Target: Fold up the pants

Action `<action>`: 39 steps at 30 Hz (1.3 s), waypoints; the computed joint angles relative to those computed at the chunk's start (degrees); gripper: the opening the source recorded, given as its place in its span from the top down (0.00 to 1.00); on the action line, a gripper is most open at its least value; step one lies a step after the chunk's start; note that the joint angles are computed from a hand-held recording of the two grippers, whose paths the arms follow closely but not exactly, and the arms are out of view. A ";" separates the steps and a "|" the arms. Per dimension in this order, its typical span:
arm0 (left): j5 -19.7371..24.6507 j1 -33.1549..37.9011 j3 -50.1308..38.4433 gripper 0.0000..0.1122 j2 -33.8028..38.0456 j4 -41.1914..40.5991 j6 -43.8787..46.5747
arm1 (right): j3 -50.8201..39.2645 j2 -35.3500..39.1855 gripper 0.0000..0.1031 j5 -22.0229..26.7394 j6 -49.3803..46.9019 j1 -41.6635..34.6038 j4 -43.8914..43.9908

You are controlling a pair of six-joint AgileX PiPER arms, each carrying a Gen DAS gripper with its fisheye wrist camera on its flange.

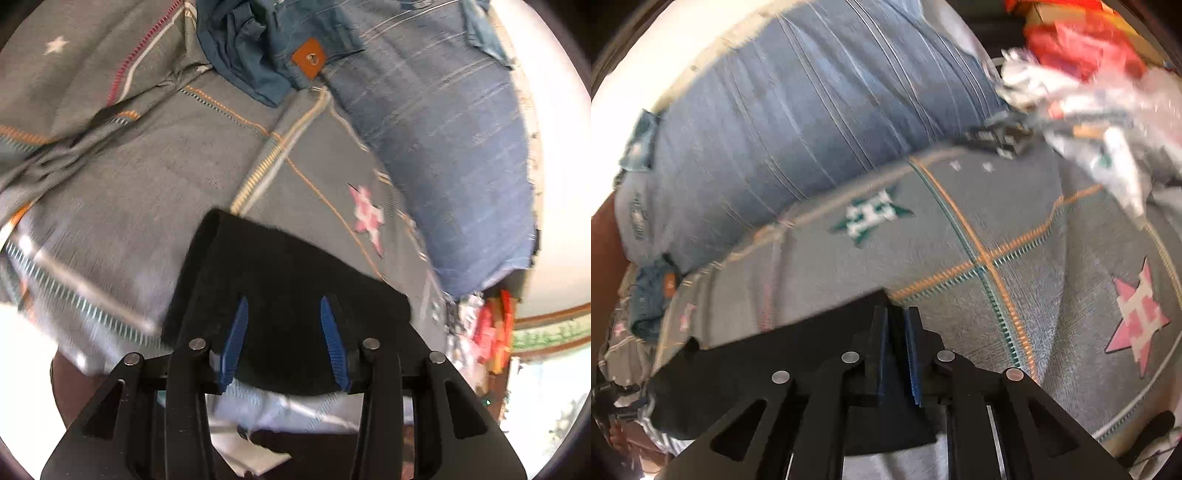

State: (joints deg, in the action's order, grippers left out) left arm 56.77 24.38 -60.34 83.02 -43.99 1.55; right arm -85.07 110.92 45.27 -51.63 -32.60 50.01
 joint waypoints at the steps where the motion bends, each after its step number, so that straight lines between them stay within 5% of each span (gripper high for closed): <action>1: 1.31 1.13 1.61 0.60 -1.90 -1.72 1.37 | 1.86 -2.08 0.86 1.98 -2.77 -0.41 2.35; 4: 3.58 2.75 7.21 0.44 -6.54 -6.20 4.67 | 7.97 -7.88 0.70 4.96 -7.03 1.48 3.72; 12: 1.15 -0.08 11.49 0.44 0.29 -12.13 6.34 | 16.38 -9.40 0.69 11.32 -7.39 14.19 4.77; 19: -0.59 -0.73 10.60 0.44 2.51 -12.30 6.67 | 18.72 -2.12 0.69 17.35 -3.03 23.60 9.04; 23: -0.96 -1.33 9.88 0.48 3.21 -11.64 6.18 | 16.75 2.15 0.69 18.36 1.12 27.92 9.55; 25: -0.68 -1.63 9.21 0.64 2.82 -9.87 5.03 | 16.81 3.06 0.74 16.86 1.27 29.42 10.90; 26: -0.15 -1.18 9.35 0.72 2.51 -9.63 5.46 | 17.51 2.30 0.86 15.39 0.42 29.69 11.65; 28: -0.86 -1.30 10.01 0.73 1.51 -8.41 5.42 | 19.05 0.09 0.95 13.96 -1.69 29.32 12.24; 32: -2.75 -2.06 11.55 0.78 2.68 -6.90 5.63 | 20.51 -0.57 0.95 12.11 -2.00 29.82 9.32; 39: 2.77 -2.53 10.07 0.75 -3.63 -2.03 8.07 | 21.73 -2.32 0.91 15.47 -4.16 25.83 10.72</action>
